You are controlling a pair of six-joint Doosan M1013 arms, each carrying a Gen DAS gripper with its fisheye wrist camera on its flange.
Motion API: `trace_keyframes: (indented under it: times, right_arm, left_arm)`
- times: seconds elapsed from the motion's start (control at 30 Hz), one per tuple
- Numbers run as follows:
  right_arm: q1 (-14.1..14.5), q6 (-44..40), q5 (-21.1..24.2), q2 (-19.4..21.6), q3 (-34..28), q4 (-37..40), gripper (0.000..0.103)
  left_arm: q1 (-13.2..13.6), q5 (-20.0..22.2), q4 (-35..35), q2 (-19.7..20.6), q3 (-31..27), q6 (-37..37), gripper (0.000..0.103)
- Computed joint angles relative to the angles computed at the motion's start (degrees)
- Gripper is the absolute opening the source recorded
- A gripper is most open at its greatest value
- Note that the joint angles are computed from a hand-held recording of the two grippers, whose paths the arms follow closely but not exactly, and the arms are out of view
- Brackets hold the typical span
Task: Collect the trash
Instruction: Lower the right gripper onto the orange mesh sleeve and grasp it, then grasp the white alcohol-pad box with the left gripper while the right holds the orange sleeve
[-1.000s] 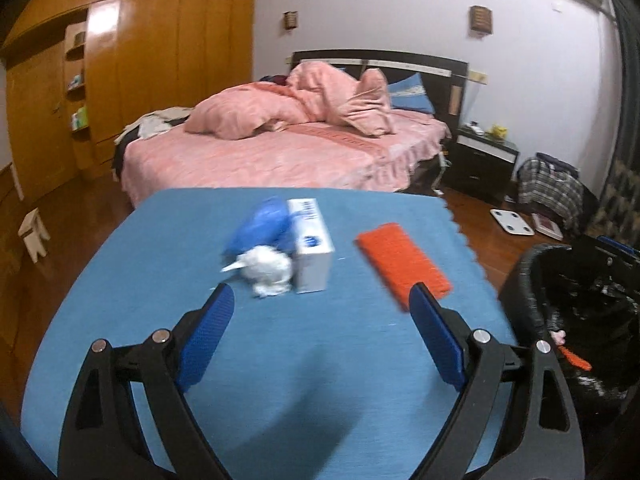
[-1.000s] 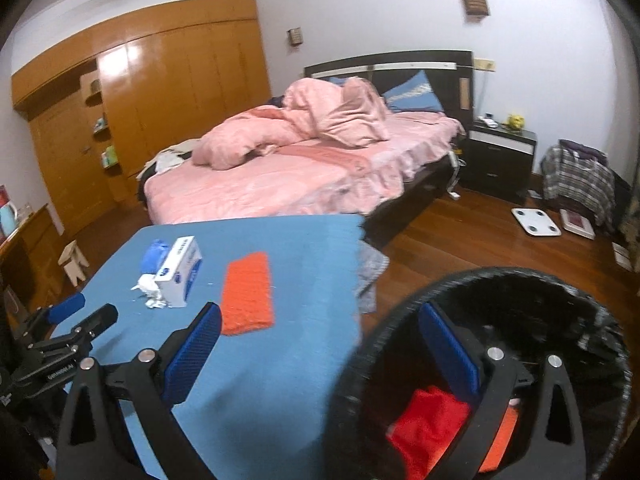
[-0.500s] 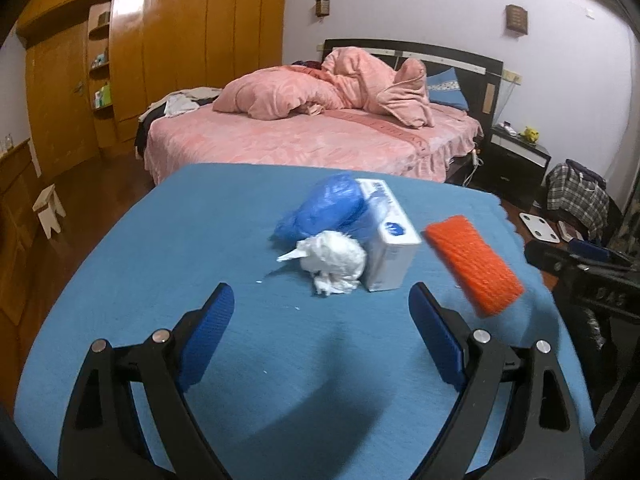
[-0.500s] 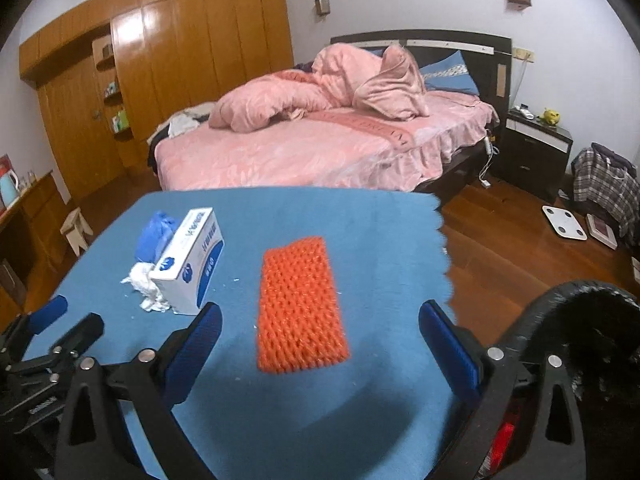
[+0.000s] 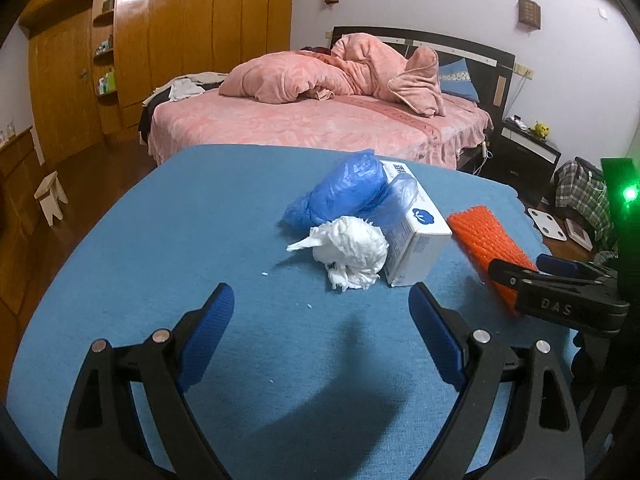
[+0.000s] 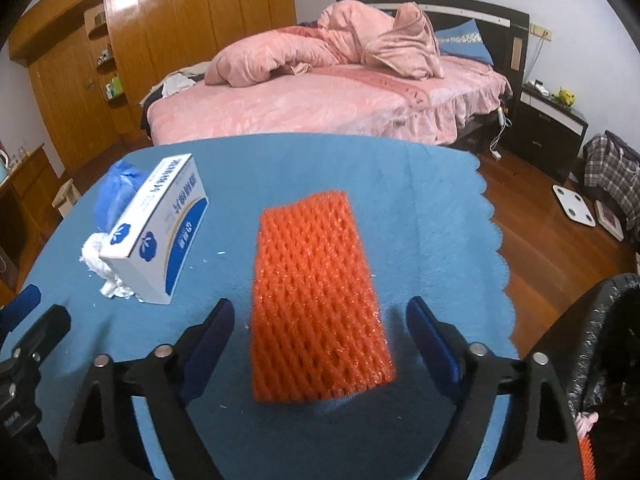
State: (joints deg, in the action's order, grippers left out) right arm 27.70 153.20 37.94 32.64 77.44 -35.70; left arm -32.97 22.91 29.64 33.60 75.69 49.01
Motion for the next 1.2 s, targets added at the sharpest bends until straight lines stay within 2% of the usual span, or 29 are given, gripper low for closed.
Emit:
trace_keyframes:
  times: [0.1, 0.17, 0.23, 0.33, 0.5, 0.63, 0.73, 0.97, 1.07, 1.2]
  right_arm:
    - [-0.2, -1.2, 0.4, 0.2, -0.3, 1.8, 0.067]
    - [-0.2, -1.1, -0.5, 0.1, 0.1, 1.8, 0.055]
    - [-0.2, -0.9, -0.6, 0.0, 0.1, 1.9, 0.037]
    - [-0.3, -1.4, -1.3, 0.0, 0.2, 2.5, 0.025]
    - [-0.2, 0.1, -1.8, -0.2, 0.4, 1.1, 0.023]
    - [-0.4, 2.9, -2.3, -0.8, 1.2, -0.3, 0.023]
    - [-0.7, 4.6, -2.3, -1.3, 1.8, -1.0, 0.023]
    - [-1.2, 5.8, -2.6, -1.7, 2.8, -1.2, 0.023]
    - [-1.4, 5.9, -2.9, -1.8, 3.1, -0.8, 0.023]
    - [-1.4, 5.8, -3.0, -1.8, 3.1, -0.6, 0.023]
  left_arm:
    - [0.0, 0.3, 0.0, 0.1, -0.2, 0.1, 0.086]
    - [-0.1, 0.4, 0.2, 0.2, -0.2, 0.0, 0.087]
    - [-0.3, 0.7, 0.2, 0.2, -0.3, 0.4, 0.086]
    - [-0.4, 0.9, 0.1, 0.3, -0.4, 1.0, 0.086]
    - [-0.6, 0.2, -0.3, 0.4, -0.8, 2.1, 0.08]
    - [-0.9, -1.0, -4.0, 1.1, -2.0, 6.1, 0.067]
    - [-1.2, -1.6, -6.7, 1.9, -3.2, 9.3, 0.064]
    - [-2.4, -1.8, -3.7, 3.8, -5.9, 6.1, 0.049]
    - [-2.7, -0.9, -2.1, 4.6, -7.2, 4.5, 0.047]
    - [-2.8, 0.3, -3.1, 5.7, -9.0, 5.8, 0.047]
